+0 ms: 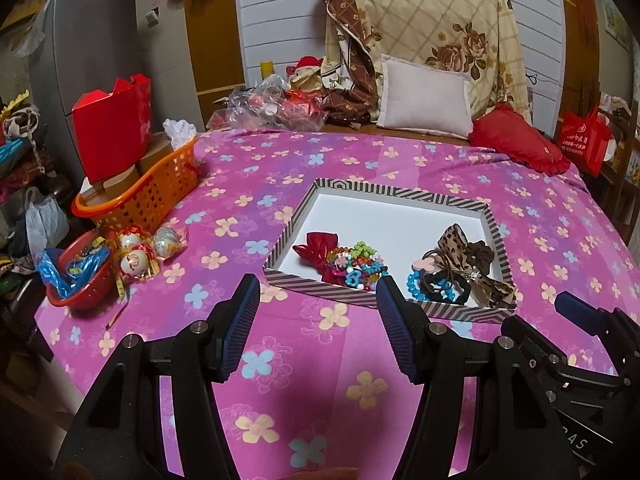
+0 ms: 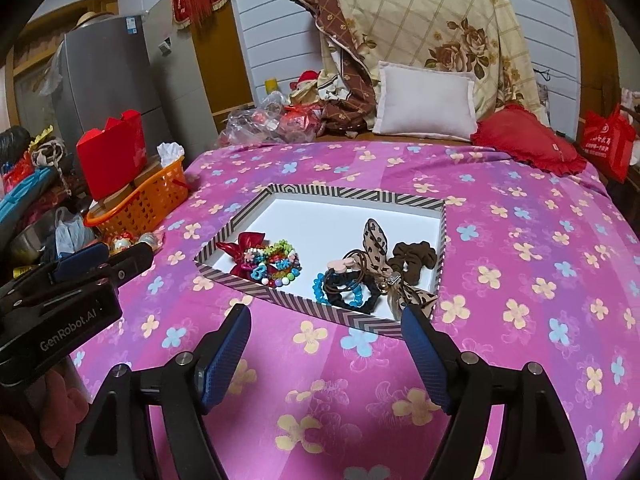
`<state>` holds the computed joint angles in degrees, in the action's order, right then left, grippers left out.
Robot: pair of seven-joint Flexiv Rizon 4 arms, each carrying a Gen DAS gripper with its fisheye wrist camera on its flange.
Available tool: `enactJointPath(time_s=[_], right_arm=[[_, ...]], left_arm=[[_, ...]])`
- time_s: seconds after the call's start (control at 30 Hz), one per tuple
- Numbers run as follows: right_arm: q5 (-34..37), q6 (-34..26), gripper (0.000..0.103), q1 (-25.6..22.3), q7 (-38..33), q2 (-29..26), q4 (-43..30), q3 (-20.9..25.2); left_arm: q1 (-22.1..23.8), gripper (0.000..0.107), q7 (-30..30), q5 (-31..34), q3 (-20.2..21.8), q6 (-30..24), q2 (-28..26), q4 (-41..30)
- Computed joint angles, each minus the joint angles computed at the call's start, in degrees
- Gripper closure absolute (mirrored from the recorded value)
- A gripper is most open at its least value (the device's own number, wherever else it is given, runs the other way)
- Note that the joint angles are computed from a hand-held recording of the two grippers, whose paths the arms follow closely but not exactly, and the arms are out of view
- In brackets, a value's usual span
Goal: Organize jewelry
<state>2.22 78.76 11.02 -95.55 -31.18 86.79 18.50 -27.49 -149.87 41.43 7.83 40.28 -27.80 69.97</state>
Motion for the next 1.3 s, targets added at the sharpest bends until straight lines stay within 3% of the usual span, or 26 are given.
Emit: enactJointPath(time_s=[1.3], right_arm=[[0.6, -2.7, 0.026, 0.6, -0.6, -1.4, -2.2, -0.4]], left_arm=[[0.6, 0.046, 0.6, -1.4, 0.0, -0.5, -0.8, -0.3]])
